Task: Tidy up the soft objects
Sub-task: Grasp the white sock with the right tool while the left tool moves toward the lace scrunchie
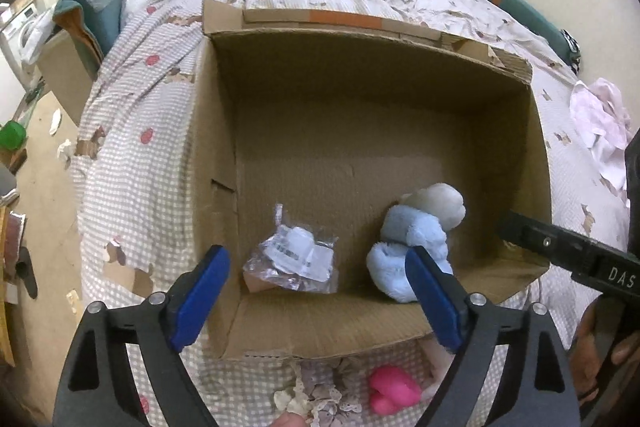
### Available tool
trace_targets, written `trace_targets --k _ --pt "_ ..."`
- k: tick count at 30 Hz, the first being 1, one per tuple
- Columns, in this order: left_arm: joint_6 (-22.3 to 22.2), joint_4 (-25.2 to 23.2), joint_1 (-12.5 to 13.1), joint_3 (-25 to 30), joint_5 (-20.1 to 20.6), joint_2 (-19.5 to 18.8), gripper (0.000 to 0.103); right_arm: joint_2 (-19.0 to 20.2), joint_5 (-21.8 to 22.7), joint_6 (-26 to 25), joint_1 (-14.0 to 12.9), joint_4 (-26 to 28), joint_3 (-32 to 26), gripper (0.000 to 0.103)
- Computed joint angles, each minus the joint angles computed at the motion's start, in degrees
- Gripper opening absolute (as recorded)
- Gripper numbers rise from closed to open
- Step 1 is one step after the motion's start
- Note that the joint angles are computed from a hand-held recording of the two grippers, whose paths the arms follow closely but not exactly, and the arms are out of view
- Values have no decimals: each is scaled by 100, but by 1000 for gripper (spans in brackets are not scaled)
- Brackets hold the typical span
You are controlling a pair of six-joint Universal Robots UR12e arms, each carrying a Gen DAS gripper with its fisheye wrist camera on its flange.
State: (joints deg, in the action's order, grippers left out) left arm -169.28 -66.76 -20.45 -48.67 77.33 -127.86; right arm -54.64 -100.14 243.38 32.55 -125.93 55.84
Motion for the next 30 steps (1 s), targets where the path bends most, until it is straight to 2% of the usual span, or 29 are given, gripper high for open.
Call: trace_targets --k 6,10,17,20,30 --pt "-182 104 46 -91 -91 81 89 -4 -85 28 41 112 -45 72" --pt "-141 521 41 -340 6 250 98 -23 -204 13 99 136 -67 72" --pt "-322 746 101 -575 20 438 99 -56 -530 -36 232 373 -149 72" --pt "-400 973 109 -732 208 534 99 -87 -618 -81 275 460 -156 72" --pt "-439 884 169 -1196 401 844 99 -233 -718 209 389 525 40 72"
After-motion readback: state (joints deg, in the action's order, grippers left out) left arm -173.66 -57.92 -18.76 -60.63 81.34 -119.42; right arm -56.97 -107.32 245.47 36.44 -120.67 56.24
